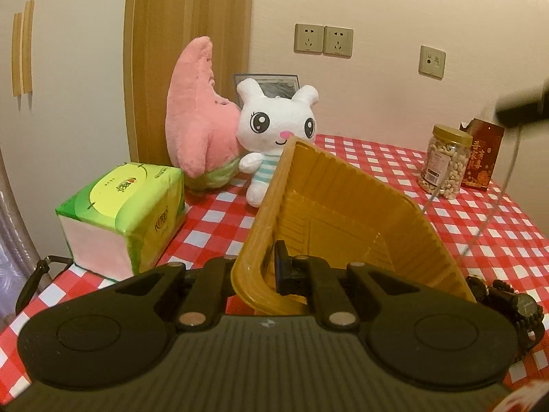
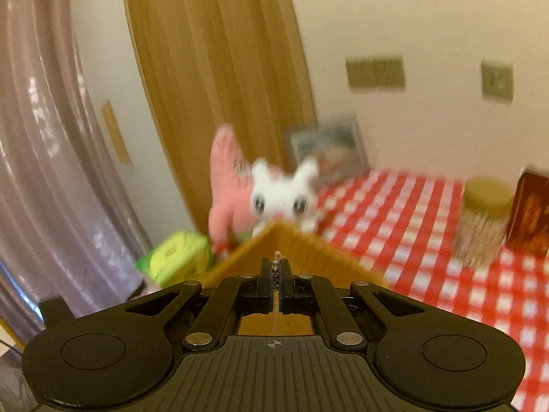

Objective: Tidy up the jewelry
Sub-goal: 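Grasp the pearl necklace with the right gripper while the left gripper holds the tray, then release the pearl necklace into the tray with the right gripper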

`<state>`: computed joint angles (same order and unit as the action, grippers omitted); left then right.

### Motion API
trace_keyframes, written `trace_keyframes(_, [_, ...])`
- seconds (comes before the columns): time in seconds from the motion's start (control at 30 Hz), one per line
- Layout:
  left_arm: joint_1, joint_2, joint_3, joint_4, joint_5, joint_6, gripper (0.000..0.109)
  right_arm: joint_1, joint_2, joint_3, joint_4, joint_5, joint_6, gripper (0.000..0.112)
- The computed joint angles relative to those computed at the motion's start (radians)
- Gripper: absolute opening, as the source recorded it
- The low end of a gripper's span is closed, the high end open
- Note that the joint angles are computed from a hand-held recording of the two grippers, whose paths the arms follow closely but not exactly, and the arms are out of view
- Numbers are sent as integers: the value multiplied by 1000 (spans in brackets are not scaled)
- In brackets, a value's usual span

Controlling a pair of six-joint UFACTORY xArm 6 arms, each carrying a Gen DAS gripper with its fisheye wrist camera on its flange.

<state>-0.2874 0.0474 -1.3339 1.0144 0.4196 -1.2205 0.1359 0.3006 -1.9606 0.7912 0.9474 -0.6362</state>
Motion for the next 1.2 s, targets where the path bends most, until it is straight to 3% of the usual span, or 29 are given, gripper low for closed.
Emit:
trace_keyframes(0.3, [12,-2,11,-26,-28,26,8,32,-35,155,-160,26,91,3])
trace_keyframes(0.43, [16,-2,12,-37,-36,37,8,41,-38,158,-158,10,66,3])
trace_keyframes(0.6, [17,0,11,-38,-40,47,8,78,-65,184,-71,-108,-33,3])
trace_keyframes(0.67, [16,0,11,-41,-40,48,8,83,-66,180,-112,-93,-16,3])
trace_keyframes(0.7, [16,0,12,-43,-42,51,8,81,-54,162,-152,-55,11,7])
trace_keyframes(0.83, [17,-1,14,-49,-44,56,8,50,-56,186,-190,30,128,46])
trace_keyframes(1.2, [23,-8,22,-36,-44,55,8,-68,-184,362,-252,52,254,47])
